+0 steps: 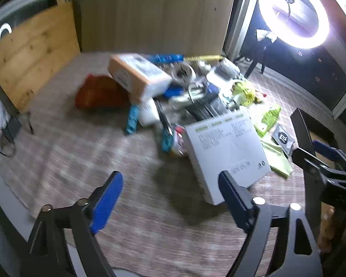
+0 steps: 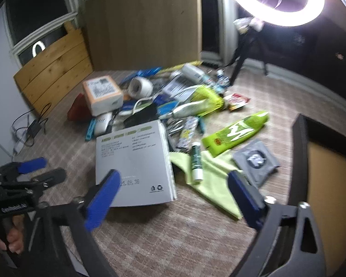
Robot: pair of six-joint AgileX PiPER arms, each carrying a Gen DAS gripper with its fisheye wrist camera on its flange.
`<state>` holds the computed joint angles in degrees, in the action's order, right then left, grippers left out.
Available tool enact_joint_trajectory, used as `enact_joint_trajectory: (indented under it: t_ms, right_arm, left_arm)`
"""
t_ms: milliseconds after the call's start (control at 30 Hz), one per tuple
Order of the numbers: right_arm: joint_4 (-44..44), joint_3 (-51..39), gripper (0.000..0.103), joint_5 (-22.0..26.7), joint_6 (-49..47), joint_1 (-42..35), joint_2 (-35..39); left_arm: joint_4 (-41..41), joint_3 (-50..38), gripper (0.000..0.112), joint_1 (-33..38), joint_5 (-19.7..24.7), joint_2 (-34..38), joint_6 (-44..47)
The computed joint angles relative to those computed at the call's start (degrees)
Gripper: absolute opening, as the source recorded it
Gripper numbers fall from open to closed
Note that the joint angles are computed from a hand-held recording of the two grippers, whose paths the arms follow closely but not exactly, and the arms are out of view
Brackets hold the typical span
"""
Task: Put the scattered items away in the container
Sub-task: 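Move both grippers to the white printed box on the pile, then close both grippers on the white printed box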
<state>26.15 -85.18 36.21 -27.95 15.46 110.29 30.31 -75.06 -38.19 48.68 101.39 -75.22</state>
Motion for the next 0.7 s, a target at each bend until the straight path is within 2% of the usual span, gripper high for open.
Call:
enact_joint_trajectory:
  t_ms: [100, 167, 233, 267, 333, 433, 500, 633, 700]
  right_arm:
    - [0.36, -5.26, 0.085, 3.4, -1.28, 0.2, 4.71]
    - [-0.33, -8.78, 0.078, 5.41, -1.05, 0.7, 7.49]
    - [-1.28, -12.51, 0.06, 7.91, -0.19, 1.07, 10.3]
    - [-2.3, -14.28, 0.057, 9.01, 0.74, 1.31, 11.6]
    - [-3.96, -17.21, 0.057, 10.57, 2.54, 1.73, 13.97]
    - [-2.88, -20.3, 0.056, 13.39, 2.52, 1.4, 16.58]
    - [-1.28, -21.09, 0.056, 14.54, 1.55, 0.97, 17.32]
    - [1.78, -23.98, 0.046, 18.32, -0.13, 0.07, 19.07]
    - [2.04, -24.61, 0.044, 19.22, 0.07, 0.25, 19.45]
  left_arm:
    - [-2.72, -1.41, 0.067, 1.17, -1.99, 2.92, 1.46]
    - [-5.48, -2.45, 0.061, 2.37, -3.64, 4.75, 3.87]
    - [-7.56, -3.47, 0.058, 3.39, -5.04, 6.29, 5.98]
    - [-8.51, -4.13, 0.054, 3.91, -5.5, 7.21, 7.0]
    - [-10.83, -4.81, 0.049, 4.98, -6.5, 8.55, 8.93]
    - [-14.94, -2.66, 0.049, 6.46, -11.68, 8.2, 10.5]
    - [-16.91, -2.23, 0.049, 6.94, -13.15, 8.11, 11.69]
    - [-26.43, -0.69, 0.041, 8.37, -18.13, 8.05, 18.97]
    - [-27.33, -1.43, 0.039, 7.95, -18.44, 8.72, 19.79]
